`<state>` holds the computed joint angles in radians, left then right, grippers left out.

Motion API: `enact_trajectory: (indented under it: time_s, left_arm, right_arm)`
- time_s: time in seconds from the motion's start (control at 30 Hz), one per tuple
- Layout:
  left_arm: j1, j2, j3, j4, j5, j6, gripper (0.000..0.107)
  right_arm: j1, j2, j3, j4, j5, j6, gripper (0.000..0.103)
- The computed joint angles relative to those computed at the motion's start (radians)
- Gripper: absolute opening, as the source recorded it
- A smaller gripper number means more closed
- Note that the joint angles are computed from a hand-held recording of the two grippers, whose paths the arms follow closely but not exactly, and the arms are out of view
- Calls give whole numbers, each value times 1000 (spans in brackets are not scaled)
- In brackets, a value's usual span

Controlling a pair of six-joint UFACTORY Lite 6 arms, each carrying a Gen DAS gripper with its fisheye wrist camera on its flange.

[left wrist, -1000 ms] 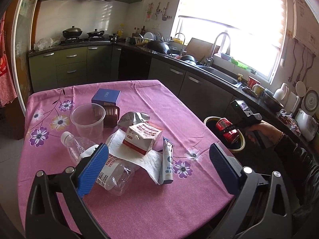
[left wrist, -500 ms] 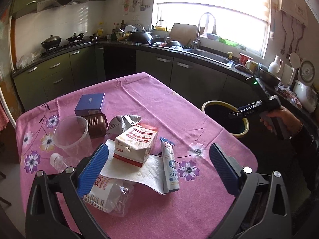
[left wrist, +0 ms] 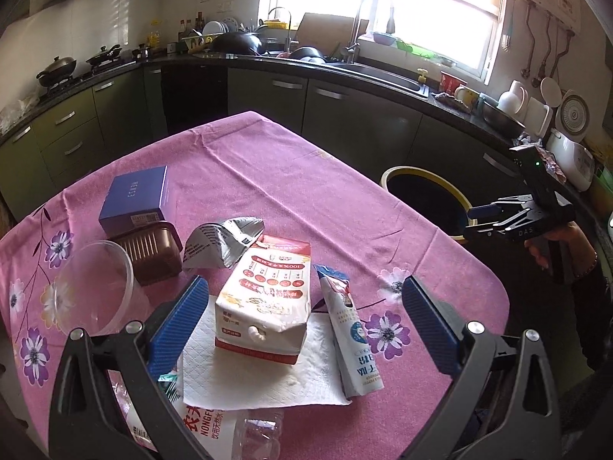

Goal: Collect trash
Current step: 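Grasp the white milk carton with the left tool and lift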

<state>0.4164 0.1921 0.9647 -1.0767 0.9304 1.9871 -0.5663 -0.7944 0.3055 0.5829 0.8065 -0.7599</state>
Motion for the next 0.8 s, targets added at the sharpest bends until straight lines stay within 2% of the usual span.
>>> enact_trajectory:
  time_s: [0.27, 0.33, 0.4, 0.73, 0.8]
  left_arm:
    - [-44, 19, -5, 8, -62, 23, 94]
    - [-53, 19, -13, 7, -80, 29, 89]
    - [-62, 30, -9, 16, -96, 16, 76]
    - [-90, 67, -5, 15, -168, 18, 65]
    - [-100, 72, -7, 14, -189, 17, 55]
  right_arm:
    - [81, -31, -14, -5, -3, 69, 84]
    - [92, -19, -12, 1, -13, 69, 84]
    - [109, -11, -12, 0, -24, 77, 84]
    - [151, 23, -15, 6, -55, 89, 84]
    - [157, 26, -13, 6, -58, 92, 84]
